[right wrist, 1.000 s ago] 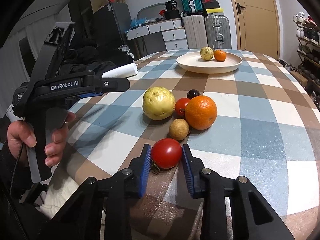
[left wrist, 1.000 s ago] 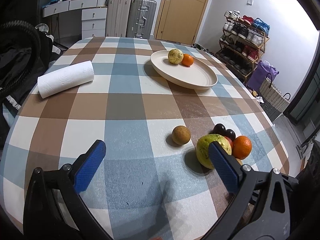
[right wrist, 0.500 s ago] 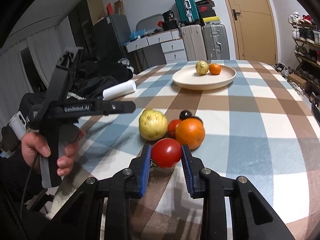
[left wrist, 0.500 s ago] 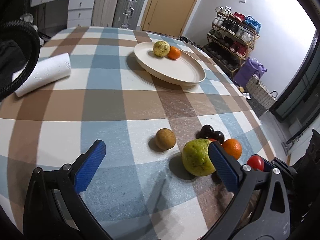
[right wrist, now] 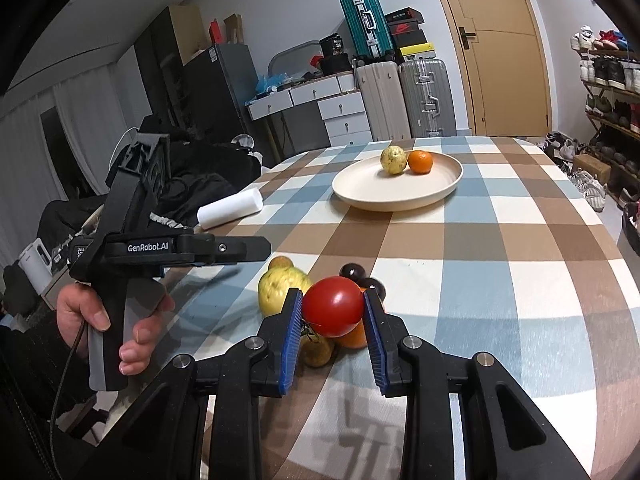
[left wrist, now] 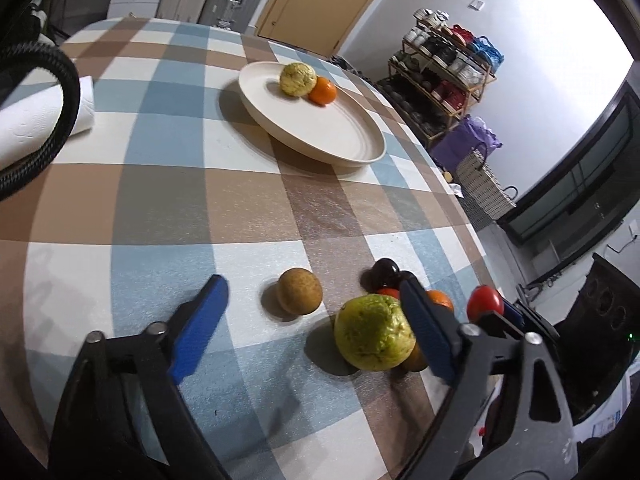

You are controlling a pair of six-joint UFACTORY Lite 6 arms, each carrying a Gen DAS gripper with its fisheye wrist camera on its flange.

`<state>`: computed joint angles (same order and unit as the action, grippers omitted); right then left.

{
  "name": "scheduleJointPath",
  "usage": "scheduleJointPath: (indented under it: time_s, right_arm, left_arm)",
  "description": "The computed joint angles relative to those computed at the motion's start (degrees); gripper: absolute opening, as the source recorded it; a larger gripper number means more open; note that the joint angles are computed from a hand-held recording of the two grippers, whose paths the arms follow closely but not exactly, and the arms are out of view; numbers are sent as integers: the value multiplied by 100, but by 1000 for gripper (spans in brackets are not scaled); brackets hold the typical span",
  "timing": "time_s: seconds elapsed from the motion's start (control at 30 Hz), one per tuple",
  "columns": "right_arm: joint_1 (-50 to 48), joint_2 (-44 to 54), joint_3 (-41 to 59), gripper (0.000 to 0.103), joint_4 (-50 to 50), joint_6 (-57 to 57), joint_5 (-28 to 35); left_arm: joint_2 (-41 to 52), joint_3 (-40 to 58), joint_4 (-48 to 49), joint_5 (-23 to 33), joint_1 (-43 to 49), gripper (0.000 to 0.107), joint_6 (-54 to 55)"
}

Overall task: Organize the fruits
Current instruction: 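Lower the right gripper onto the red tomato and close, then grasp the brown kiwi with the left gripper while the right gripper lifts the tomato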

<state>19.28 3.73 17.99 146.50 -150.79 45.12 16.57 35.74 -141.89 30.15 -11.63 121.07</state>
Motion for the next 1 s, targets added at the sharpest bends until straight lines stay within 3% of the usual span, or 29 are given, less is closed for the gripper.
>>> scheduleJointPath:
  time_s: [0.17, 0.3, 0.43, 1.0]
  right_arm:
    - [-21, 159, 260, 31, -142, 133, -48]
    - [-3, 290, 451, 31, -201, 203, -62]
    - [17, 379, 652, 31, -314, 317, -136]
    - [-57, 1139, 1801, 31, -833, 868, -400]
  left_arm:
    - [356, 321, 692, 172, 106, 52, -472]
    - [533, 455, 1006, 250, 224, 44, -720]
    - [765, 613, 1341, 305, 373, 24, -964]
    - [1081, 1079, 2158, 684, 621, 23, -1462]
